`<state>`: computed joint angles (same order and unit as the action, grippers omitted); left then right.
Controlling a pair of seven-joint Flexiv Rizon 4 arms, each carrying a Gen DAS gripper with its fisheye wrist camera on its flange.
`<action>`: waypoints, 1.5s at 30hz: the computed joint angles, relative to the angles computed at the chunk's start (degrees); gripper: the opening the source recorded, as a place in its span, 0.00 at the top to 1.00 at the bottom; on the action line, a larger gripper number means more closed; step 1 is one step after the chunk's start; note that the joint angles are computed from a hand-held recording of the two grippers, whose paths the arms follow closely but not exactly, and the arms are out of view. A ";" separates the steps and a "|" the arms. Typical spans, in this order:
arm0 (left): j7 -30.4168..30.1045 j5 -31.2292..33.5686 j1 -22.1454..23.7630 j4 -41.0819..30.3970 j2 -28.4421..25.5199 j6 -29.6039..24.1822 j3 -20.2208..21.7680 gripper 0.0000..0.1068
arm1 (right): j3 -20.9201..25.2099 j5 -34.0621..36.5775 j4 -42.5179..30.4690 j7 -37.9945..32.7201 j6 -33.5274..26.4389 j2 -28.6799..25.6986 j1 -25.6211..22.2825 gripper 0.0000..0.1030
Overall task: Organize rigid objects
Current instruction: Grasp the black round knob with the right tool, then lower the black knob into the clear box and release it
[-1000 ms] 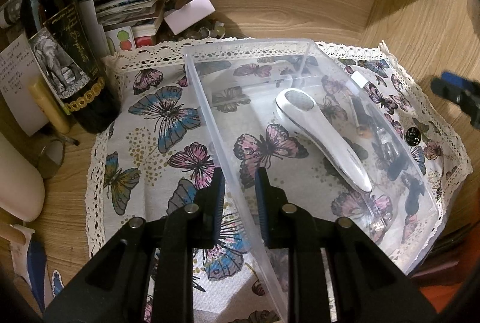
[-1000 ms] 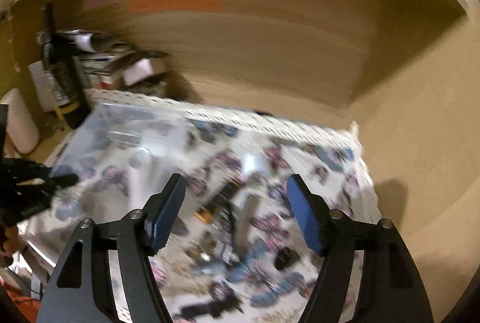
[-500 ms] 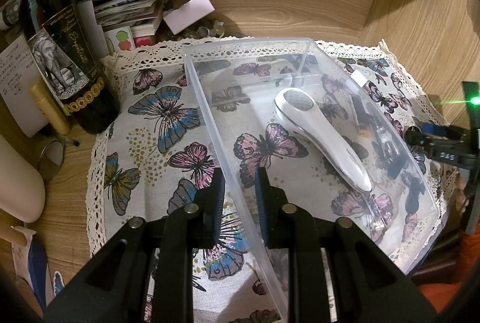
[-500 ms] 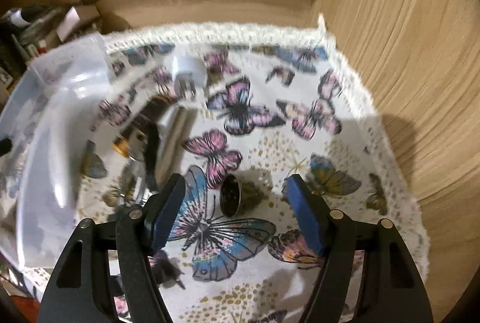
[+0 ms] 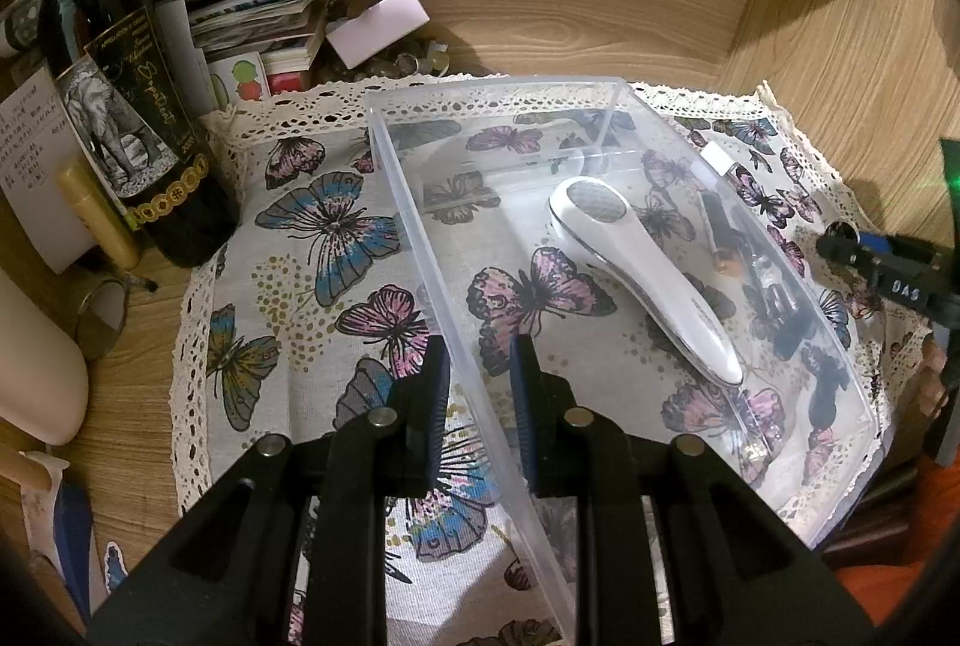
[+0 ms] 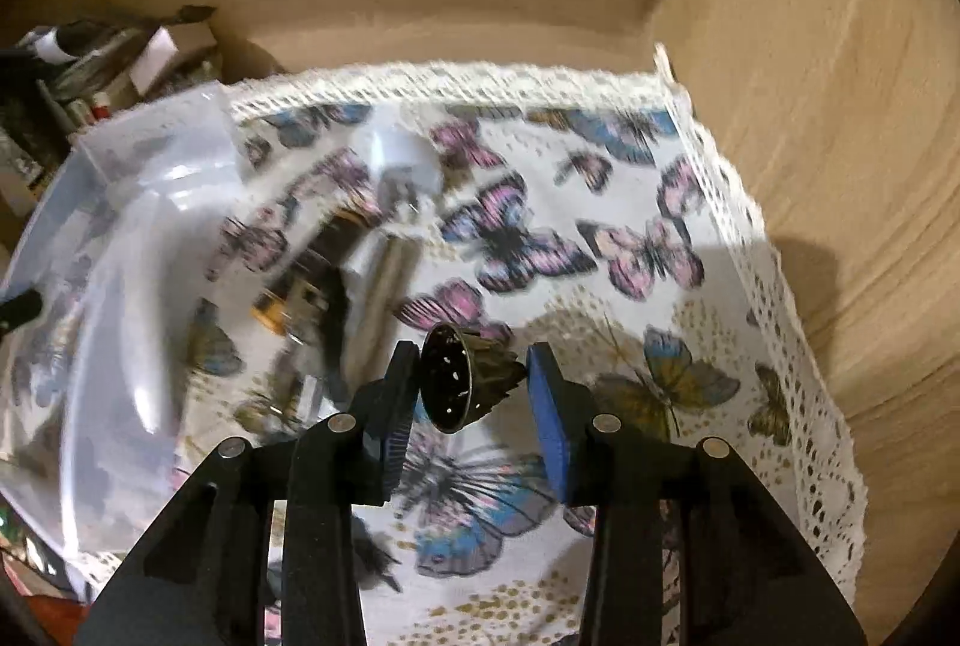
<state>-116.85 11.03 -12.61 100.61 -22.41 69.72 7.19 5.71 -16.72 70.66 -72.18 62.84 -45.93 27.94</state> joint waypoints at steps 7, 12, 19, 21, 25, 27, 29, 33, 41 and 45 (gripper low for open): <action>0.81 -0.67 0.46 0.66 0.14 0.84 -0.43 0.80 | 0.96 -0.49 -1.44 -2.50 4.13 0.39 0.85 0.67; 0.91 -0.85 0.34 0.76 0.14 0.97 -0.31 0.80 | 3.78 0.68 -4.53 -6.63 5.78 -0.56 1.12 0.67; 0.97 -1.02 0.32 0.77 0.08 1.10 -0.26 0.80 | 7.61 3.31 -8.59 -15.13 4.70 -2.23 2.13 0.67; 0.93 -1.08 0.29 0.76 0.06 1.14 -0.25 0.80 | 8.80 4.55 -9.72 -17.77 3.44 -2.62 2.42 0.67; 0.96 -1.12 0.26 0.77 0.04 1.21 -0.24 0.80 | 10.44 6.92 -12.56 -23.11 0.40 -3.88 3.29 0.67; 0.93 -1.18 0.25 0.76 0.02 1.23 -0.24 0.80 | 10.57 8.08 -13.65 -25.12 -0.94 -4.33 3.85 0.67; 1.01 -1.25 0.29 0.75 0.01 1.25 -0.26 0.80 | 10.62 9.07 -14.95 -26.82 -2.64 -4.87 4.50 0.67; 1.24 -1.50 0.42 0.86 0.00 1.50 -0.38 0.80 | 9.95 10.46 -17.64 -29.27 -6.55 -6.02 5.86 0.67; 1.51 -1.81 0.40 0.94 -0.02 1.69 -0.33 0.80 | 8.45 12.82 -23.81 -31.32 -14.42 -9.06 7.74 0.67; 1.47 -1.80 0.36 0.96 -0.01 1.68 -0.26 0.80 | 7.85 13.71 -24.32 -32.36 -15.31 -9.29 8.13 0.67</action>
<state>-115.38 9.23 -12.25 101.57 -22.43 71.41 6.93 13.55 -3.01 46.34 -104.54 47.53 -55.22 36.08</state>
